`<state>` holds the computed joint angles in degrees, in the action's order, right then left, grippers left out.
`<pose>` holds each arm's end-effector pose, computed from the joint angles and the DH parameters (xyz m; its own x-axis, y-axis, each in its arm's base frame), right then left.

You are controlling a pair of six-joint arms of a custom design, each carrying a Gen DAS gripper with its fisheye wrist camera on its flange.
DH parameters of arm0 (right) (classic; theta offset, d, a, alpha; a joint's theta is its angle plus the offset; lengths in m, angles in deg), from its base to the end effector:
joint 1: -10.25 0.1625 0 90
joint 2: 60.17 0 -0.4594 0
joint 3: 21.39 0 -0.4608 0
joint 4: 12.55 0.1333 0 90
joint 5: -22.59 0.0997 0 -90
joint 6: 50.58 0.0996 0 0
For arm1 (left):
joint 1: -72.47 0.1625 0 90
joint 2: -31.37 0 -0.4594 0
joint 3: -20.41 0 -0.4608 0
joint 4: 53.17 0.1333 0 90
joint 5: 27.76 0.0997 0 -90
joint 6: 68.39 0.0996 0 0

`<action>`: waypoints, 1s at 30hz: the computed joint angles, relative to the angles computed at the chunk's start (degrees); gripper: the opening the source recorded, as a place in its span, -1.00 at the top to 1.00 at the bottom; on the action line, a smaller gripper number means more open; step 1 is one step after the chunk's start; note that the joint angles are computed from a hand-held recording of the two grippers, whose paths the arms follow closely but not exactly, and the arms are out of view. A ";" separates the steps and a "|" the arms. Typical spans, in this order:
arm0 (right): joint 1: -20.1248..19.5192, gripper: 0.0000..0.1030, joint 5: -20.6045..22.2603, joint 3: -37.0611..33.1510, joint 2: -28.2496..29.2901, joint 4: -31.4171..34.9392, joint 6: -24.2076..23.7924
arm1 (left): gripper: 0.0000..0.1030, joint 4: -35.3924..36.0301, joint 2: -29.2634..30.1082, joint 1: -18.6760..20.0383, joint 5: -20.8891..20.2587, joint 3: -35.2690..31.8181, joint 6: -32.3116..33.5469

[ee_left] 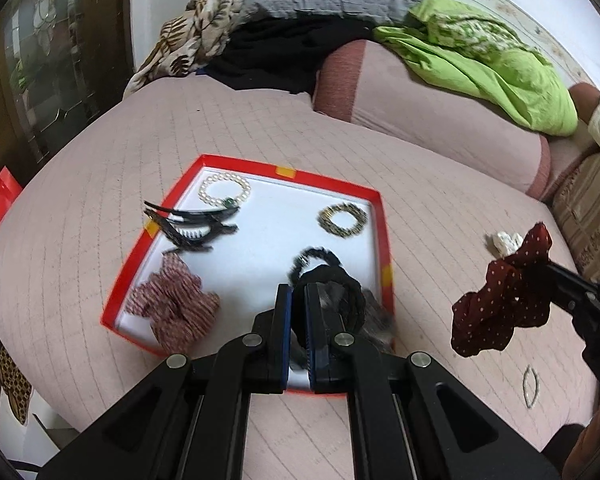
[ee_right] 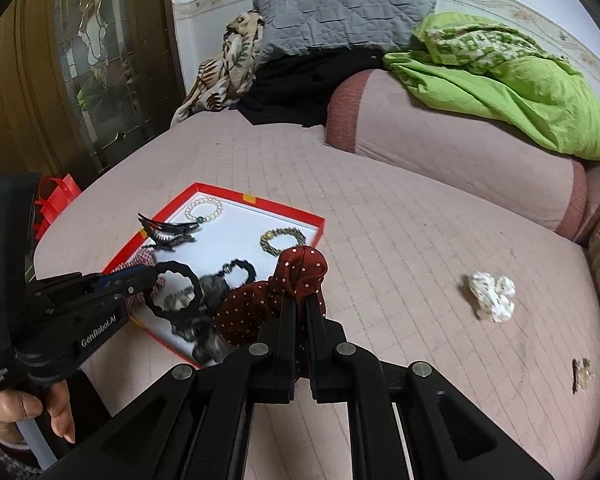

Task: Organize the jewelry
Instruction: 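Carry the hair tie and red scrunchie into the tray and open both tools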

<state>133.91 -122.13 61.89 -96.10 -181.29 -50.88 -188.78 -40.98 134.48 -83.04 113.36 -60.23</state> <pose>0.4863 -0.6364 0.0960 -0.7139 0.0301 0.6996 -0.4769 0.7107 -0.5172 -0.1587 -0.7034 0.4061 -0.7700 0.2850 -0.5709 0.5401 0.7676 -0.3452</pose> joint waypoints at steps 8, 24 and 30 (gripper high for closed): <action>-2.28 0.88 4.69 -5.41 3.11 0.93 -0.16 | 0.88 1.12 5.25 2.74 0.07 -8.01 1.67; -6.47 0.88 11.17 -24.37 14.39 9.07 -4.69 | 0.89 7.04 10.59 6.43 -0.71 -13.51 -1.24; -8.23 0.86 12.04 -32.48 19.31 15.60 -3.92 | 0.89 7.74 12.01 7.03 1.48 -14.32 -1.84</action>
<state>125.68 -110.09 29.42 -76.79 -165.69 -54.80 -181.03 -28.96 141.51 -81.56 99.04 -62.08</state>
